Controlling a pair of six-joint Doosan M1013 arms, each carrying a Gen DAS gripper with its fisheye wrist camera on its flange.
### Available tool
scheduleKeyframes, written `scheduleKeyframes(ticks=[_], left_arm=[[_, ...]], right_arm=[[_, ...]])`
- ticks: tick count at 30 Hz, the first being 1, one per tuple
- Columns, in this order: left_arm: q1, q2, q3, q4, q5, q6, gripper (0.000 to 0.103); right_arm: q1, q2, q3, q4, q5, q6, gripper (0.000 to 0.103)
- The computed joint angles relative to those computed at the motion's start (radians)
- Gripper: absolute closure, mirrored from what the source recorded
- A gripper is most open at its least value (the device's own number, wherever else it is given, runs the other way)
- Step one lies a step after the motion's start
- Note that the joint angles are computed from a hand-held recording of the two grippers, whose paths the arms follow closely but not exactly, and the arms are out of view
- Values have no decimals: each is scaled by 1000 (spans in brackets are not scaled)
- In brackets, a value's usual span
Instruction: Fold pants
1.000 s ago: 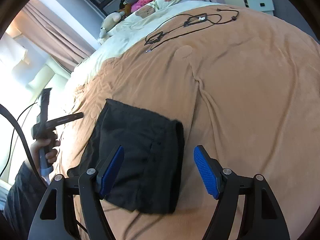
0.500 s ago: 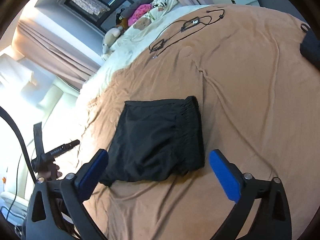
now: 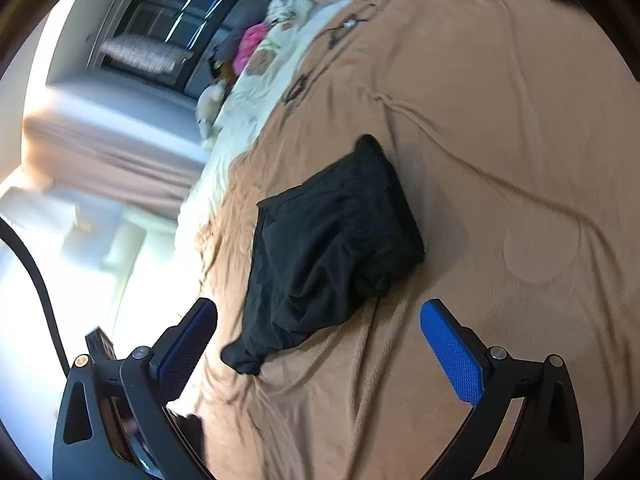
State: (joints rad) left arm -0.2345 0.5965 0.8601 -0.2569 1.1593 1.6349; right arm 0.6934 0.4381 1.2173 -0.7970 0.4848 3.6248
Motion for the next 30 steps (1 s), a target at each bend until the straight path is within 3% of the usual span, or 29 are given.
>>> scheduleKeyframes(ticks=[7, 10, 16, 20, 22, 30], left_arm=[[18, -38, 86, -29, -50, -9, 11], [34, -52, 124, -76, -74, -37, 11], [46, -80, 197, -88, -128, -89, 11], [56, -78, 215, -138, -133, -89, 14], [62, -71, 215, -173, -130, -92, 19], [78, -39, 199, -294, -103, -107, 19]], right_arm=[[-8, 11, 48, -168, -86, 294, 29], [-9, 15, 59, -221, -88, 390, 34], [23, 15, 67, -326, 34, 546, 38], [26, 24, 54, -322, 45, 527, 51], [25, 28, 55, -323, 26, 538, 51], [-8, 35, 49, -234, -22, 478, 51]])
